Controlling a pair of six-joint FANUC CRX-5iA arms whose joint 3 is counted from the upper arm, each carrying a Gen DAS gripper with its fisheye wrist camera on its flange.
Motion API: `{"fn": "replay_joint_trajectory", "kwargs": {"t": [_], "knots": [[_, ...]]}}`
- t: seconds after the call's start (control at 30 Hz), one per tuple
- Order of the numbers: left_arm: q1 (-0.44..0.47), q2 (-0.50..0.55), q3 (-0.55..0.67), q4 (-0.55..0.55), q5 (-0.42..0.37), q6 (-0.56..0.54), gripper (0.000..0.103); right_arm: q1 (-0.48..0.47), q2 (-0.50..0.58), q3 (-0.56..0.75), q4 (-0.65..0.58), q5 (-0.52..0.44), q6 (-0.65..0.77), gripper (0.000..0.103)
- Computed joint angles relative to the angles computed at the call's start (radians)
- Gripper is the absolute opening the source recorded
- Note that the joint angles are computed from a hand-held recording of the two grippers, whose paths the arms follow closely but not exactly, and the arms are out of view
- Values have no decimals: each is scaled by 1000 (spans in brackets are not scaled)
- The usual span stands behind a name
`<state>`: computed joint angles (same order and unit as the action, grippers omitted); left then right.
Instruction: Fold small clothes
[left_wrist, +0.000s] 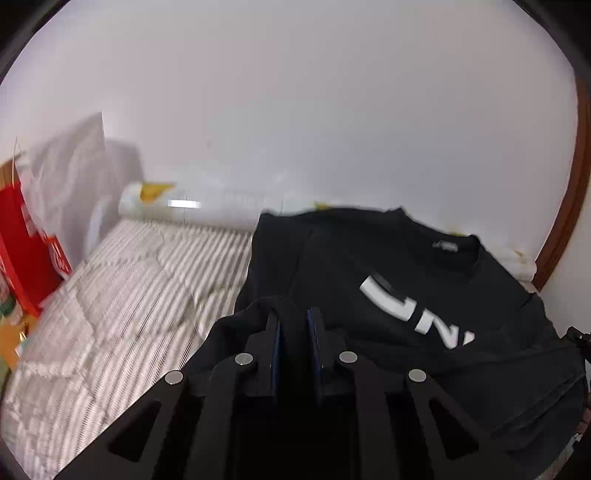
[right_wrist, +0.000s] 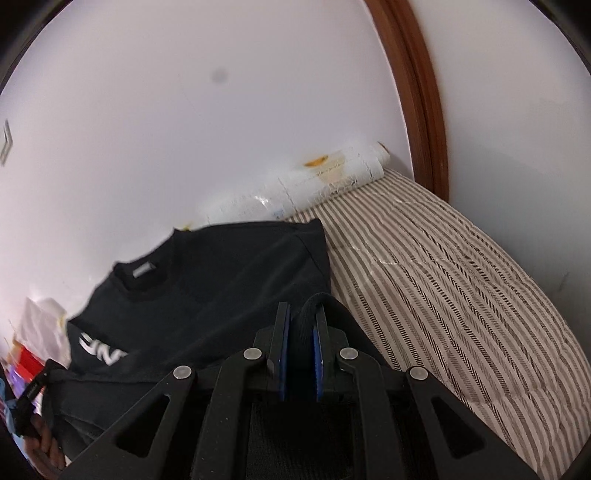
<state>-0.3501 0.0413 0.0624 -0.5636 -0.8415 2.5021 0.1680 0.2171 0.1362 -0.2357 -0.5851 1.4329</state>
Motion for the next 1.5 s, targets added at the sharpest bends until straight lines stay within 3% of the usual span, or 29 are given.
{"fn": "replay_joint_trajectory", "kwargs": {"t": [0.2, 0.4, 0.93, 1.5], "knots": [[12, 3, -10, 32, 6, -29, 22, 45, 13, -66, 177, 61, -94, 14], [12, 19, 4, 43, -19, -32, 29, 45, 23, -62, 180, 54, -89, 17], [-5, 45, 44, 14, -73, -37, 38, 90, 20, -127, 380, 89, -205, 29], [-13, 56, 60, 3, -101, -38, 44, 79, 26, -99, 306, 66, -157, 36]]}}
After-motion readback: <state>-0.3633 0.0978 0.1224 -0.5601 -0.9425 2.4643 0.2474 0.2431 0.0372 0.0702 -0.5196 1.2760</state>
